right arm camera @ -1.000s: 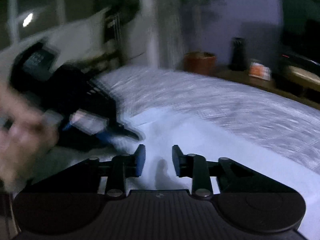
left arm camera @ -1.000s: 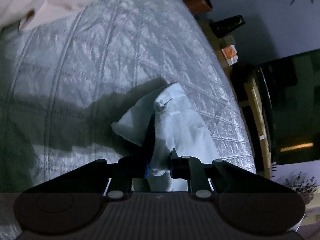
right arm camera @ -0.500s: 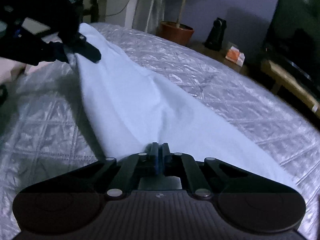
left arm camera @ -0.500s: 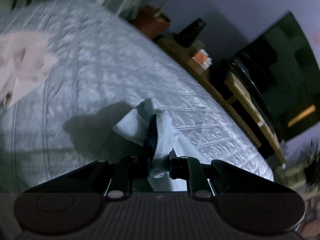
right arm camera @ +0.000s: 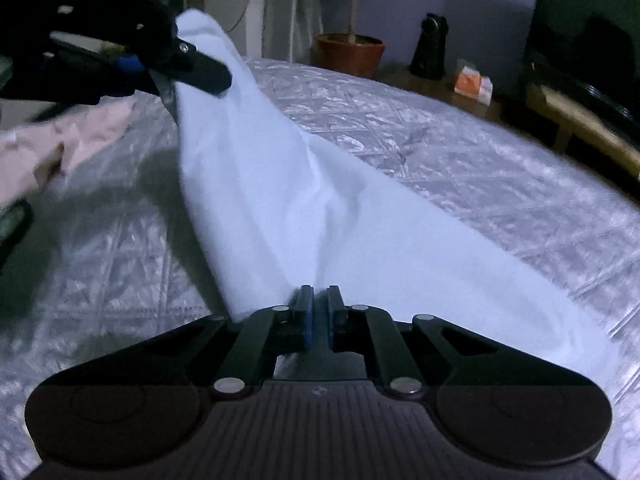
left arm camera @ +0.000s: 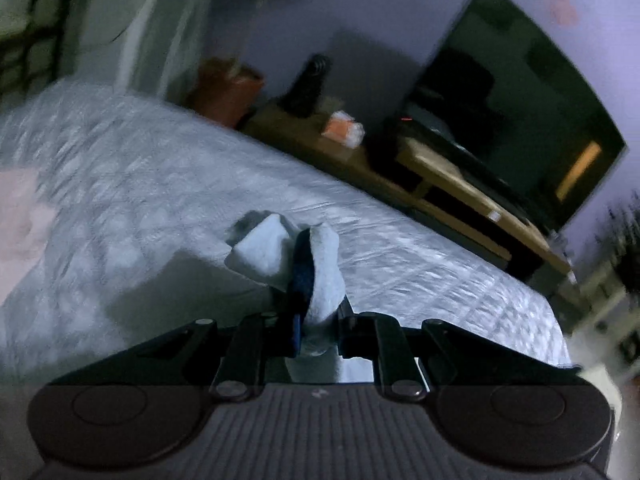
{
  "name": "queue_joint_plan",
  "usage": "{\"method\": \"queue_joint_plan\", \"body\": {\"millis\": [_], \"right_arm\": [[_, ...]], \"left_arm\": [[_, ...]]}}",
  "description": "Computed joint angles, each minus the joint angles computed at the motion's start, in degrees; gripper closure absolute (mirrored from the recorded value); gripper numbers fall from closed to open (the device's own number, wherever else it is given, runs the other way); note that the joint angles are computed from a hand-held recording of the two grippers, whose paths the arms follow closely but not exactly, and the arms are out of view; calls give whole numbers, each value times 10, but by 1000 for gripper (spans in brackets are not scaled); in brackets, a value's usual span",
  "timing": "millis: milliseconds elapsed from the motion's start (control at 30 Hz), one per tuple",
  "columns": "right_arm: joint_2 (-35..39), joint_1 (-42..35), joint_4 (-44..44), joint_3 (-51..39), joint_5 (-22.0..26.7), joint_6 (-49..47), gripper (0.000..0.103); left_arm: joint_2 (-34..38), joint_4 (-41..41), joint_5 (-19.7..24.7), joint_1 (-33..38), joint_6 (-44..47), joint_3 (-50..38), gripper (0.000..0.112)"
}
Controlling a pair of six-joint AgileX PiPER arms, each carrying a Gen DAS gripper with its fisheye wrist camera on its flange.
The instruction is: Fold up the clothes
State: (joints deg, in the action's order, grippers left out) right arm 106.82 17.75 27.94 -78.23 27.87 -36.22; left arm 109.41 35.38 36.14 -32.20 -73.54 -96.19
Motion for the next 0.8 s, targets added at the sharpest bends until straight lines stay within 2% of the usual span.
{"method": "queue_joint_plan", "body": {"millis": [33, 100, 167, 233, 400, 467, 500, 600, 667, 800], "right_arm": [[-2, -11, 22, -4, 16, -1, 91], [-13, -40, 74, -4, 48, -7, 77], [-33, -81, 144, 17, 70, -39, 52], [-34, -107, 159, 29, 84, -46, 46], [-25, -141, 179, 32, 106, -29, 52], [-27, -156, 196, 34, 104, -24, 74], [-31, -172, 226, 39, 106, -35, 75], [-32, -225, 244, 42, 120, -15, 77], [-16, -240, 227, 32, 149, -3, 90], [-23, -290, 299, 54, 164, -14, 89]], "left_arm": [[4, 11, 1, -8, 7, -7, 98], [8, 22, -3, -20, 22, -15, 98], [13, 26, -7, -27, 39, -24, 98], [18, 34, -11, -37, 53, -33, 98], [35, 47, -29, -66, 90, -61, 98], [45, 49, -35, -79, 110, -74, 98], [50, 48, -38, -86, 123, -80, 98], [71, 29, -40, -102, 177, -110, 98], [89, 11, -37, -112, 216, -136, 98], [129, -44, -13, -130, 310, -194, 98]]}}
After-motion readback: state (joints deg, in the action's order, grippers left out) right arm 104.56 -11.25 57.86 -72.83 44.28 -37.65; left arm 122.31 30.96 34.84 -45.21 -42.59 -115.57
